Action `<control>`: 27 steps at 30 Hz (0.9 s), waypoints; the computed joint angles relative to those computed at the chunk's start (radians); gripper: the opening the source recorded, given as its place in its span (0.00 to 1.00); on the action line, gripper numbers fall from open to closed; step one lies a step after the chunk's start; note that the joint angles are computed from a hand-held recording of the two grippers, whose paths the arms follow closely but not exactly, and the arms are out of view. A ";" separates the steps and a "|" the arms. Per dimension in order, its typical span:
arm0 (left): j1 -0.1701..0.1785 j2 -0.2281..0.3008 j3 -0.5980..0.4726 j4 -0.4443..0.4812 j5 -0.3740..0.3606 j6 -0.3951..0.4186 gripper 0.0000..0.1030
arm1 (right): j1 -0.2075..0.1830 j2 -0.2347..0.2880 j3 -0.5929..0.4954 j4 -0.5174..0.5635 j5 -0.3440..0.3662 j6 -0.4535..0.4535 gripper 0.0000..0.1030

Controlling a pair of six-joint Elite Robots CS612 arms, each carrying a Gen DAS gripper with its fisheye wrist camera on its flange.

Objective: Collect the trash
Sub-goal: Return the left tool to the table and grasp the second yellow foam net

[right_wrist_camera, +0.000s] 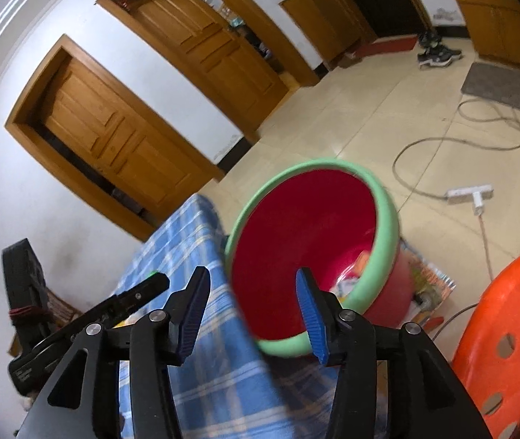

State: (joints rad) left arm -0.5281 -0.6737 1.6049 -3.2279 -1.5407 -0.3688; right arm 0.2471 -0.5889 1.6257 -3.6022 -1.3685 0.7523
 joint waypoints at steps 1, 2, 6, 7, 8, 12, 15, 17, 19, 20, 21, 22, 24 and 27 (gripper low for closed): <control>0.005 -0.004 0.008 -0.007 0.001 -0.007 0.48 | 0.002 -0.003 0.001 0.005 0.004 -0.004 0.50; 0.011 -0.008 0.015 -0.013 0.004 -0.012 0.48 | 0.005 -0.005 0.001 0.012 0.004 -0.011 0.50; 0.025 -0.025 0.039 -0.012 0.056 -0.025 0.49 | 0.016 -0.010 -0.006 0.033 0.008 -0.020 0.51; 0.029 -0.028 0.043 -0.008 0.076 -0.040 0.50 | 0.018 -0.009 -0.009 0.038 0.011 -0.020 0.51; 0.034 -0.030 0.046 -0.007 0.086 -0.052 0.50 | 0.020 -0.008 -0.014 0.048 0.016 -0.020 0.51; 0.056 -0.034 0.055 -0.005 0.120 -0.093 0.52 | 0.030 -0.006 -0.034 0.090 0.032 -0.040 0.51; 0.071 -0.038 0.061 0.013 0.145 -0.121 0.54 | 0.037 -0.007 -0.037 0.103 0.027 -0.054 0.51; 0.084 -0.039 0.063 0.019 0.147 -0.136 0.54 | 0.043 -0.007 -0.043 0.116 0.020 -0.060 0.51; 0.094 -0.039 0.068 0.019 0.163 -0.142 0.54 | 0.047 -0.006 -0.048 0.128 0.015 -0.068 0.51; 0.097 -0.038 0.069 0.018 0.171 -0.143 0.55 | 0.050 -0.006 -0.052 0.140 0.010 -0.073 0.51; 0.101 -0.037 0.070 0.017 0.181 -0.142 0.59 | 0.050 -0.005 -0.055 0.148 0.009 -0.077 0.51; 0.104 -0.035 0.069 0.017 0.195 -0.139 0.62 | 0.050 -0.005 -0.057 0.153 0.010 -0.081 0.51; 0.109 -0.028 0.064 0.016 0.214 -0.135 0.65 | 0.052 -0.002 -0.067 0.171 0.010 -0.087 0.51; 0.125 -0.015 0.049 0.028 0.196 -0.137 0.65 | 0.055 0.000 -0.076 0.190 0.005 -0.096 0.51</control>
State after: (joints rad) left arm -0.4036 -0.6892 1.6543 -3.2004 -1.3444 -0.5054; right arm 0.3020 -0.5893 1.5497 -3.4122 -1.3635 0.6564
